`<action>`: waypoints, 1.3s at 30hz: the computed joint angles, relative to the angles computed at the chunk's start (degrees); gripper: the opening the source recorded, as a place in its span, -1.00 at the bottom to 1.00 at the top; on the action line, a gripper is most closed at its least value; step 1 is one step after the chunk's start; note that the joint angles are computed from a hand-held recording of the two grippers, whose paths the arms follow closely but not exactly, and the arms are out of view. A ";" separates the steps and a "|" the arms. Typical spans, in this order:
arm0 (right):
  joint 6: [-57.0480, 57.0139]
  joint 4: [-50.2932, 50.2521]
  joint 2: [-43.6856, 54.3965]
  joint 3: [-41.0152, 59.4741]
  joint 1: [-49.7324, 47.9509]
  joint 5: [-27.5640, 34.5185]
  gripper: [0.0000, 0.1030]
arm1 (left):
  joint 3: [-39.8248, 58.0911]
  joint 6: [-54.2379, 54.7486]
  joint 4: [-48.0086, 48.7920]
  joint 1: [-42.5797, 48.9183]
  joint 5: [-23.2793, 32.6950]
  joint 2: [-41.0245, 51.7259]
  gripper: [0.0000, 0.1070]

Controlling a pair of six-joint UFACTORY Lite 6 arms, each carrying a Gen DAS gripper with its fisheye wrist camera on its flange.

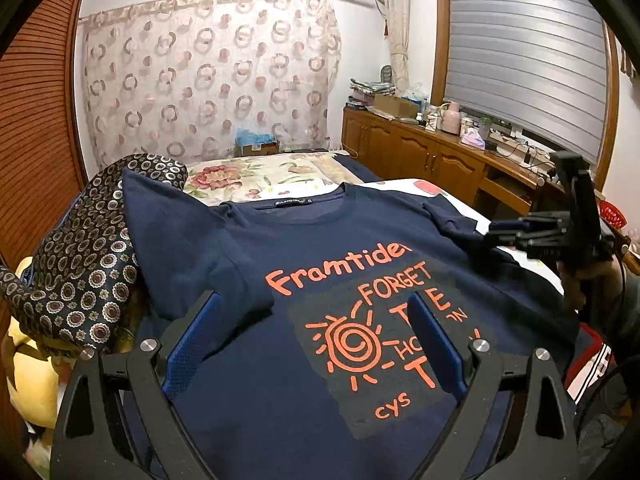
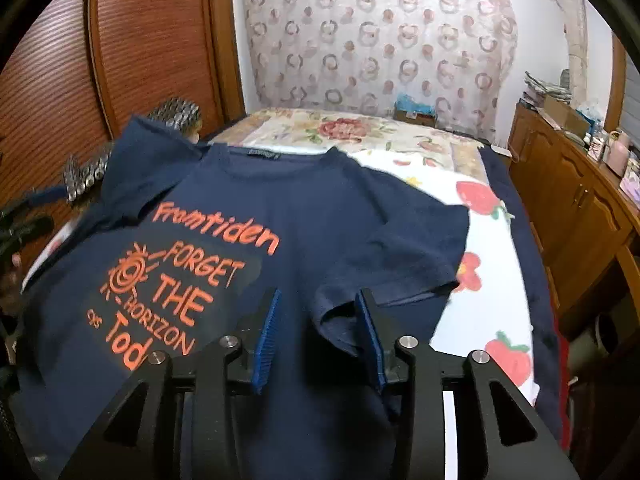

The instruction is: Fold small clothes

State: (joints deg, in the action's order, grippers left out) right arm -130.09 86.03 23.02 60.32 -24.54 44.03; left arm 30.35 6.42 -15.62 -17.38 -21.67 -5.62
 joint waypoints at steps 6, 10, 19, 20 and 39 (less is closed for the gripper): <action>2.89 3.75 0.98 2.81 2.31 -3.90 -0.21 | -0.77 -0.50 0.14 -0.45 -0.61 -0.36 0.76; 10.31 2.39 8.07 11.62 5.74 -10.09 -0.21 | -0.71 0.18 -0.86 -1.08 -1.10 0.48 0.76; 26.21 -8.08 16.23 23.93 7.72 -9.38 -0.62 | -0.97 -0.39 -0.35 -0.73 -0.91 0.68 0.76; 25.68 -8.02 15.83 23.47 8.04 -9.46 -0.72 | -0.76 -0.33 -0.52 -0.77 -0.89 0.89 0.76; 20.43 -3.81 7.69 20.14 14.61 -6.07 -0.98 | -1.80 -1.57 -0.10 -0.69 -1.54 0.94 0.76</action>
State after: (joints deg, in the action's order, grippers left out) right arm -109.66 82.22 30.70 80.46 -9.92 37.96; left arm 28.55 4.86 -15.72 -18.06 -23.22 -4.68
